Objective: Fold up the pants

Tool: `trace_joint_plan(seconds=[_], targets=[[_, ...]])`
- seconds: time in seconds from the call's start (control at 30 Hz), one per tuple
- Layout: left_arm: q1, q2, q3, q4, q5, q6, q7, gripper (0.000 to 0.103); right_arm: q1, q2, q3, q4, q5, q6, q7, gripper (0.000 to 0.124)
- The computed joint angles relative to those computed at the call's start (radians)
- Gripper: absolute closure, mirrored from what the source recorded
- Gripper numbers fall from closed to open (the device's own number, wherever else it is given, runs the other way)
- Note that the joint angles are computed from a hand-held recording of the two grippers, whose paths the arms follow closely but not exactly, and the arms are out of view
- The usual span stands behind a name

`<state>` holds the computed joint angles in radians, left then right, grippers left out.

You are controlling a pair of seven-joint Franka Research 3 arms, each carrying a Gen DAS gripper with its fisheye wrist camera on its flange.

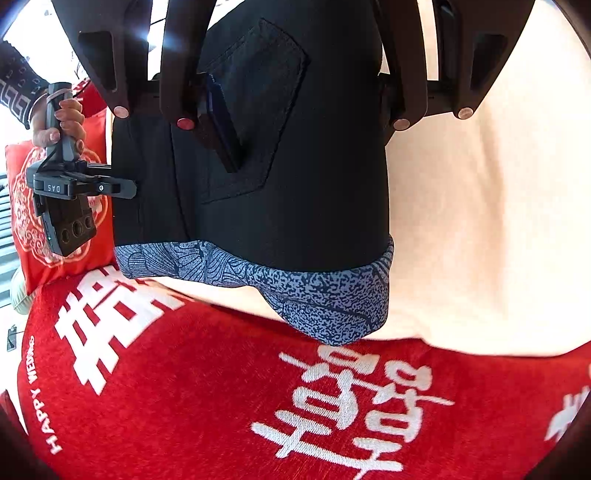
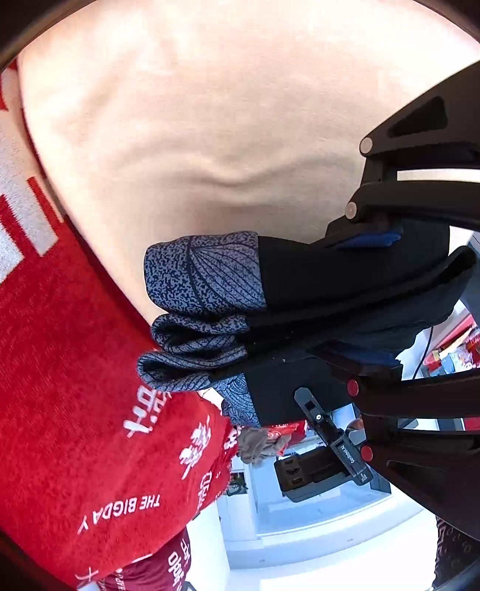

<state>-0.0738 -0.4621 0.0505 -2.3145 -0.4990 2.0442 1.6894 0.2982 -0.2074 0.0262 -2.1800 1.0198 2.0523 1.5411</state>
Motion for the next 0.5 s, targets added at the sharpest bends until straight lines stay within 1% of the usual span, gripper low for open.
trace_joint_plan(seconds=[0.07,0.13,0.2,0.3,0.37,0.4,0.43,0.47,0.5], targets=[[0.008,-0.062,0.003,-0.033,0.018,-0.025,-0.005,0.043,0.002,-0.047,0.000,-0.035,-0.001,-0.012,0.006,0.077],[0.011,-0.112,0.012,-0.065,0.034,-0.046,-0.010,0.043,0.011,-0.095,0.006,-0.077,0.003,-0.003,0.019,0.077],[0.012,-0.149,0.025,-0.094,0.047,-0.062,-0.005,0.043,0.025,-0.135,0.017,-0.116,0.006,0.023,0.034,0.077],[0.014,-0.181,0.049,-0.140,0.066,-0.075,0.029,0.043,0.055,-0.200,0.040,-0.194,0.016,0.097,0.048,0.077],[0.022,-0.184,0.049,-0.167,0.095,-0.076,0.049,0.042,0.077,-0.232,0.056,-0.251,0.023,0.150,0.078,0.077],[0.031,-0.189,0.038,-0.192,0.124,-0.059,0.056,0.034,0.088,-0.222,0.071,-0.258,0.009,0.173,0.109,0.075],[0.042,-0.199,0.024,-0.221,0.153,-0.030,0.052,0.021,0.092,-0.220,0.095,-0.268,-0.036,0.207,0.154,0.070],[0.048,-0.215,0.018,-0.251,0.166,0.009,0.048,0.015,0.098,-0.224,0.110,-0.278,-0.070,0.246,0.177,0.064],[0.048,-0.223,0.023,-0.271,0.166,0.039,0.047,0.006,0.104,-0.227,0.119,-0.285,-0.103,0.279,0.192,0.060]])
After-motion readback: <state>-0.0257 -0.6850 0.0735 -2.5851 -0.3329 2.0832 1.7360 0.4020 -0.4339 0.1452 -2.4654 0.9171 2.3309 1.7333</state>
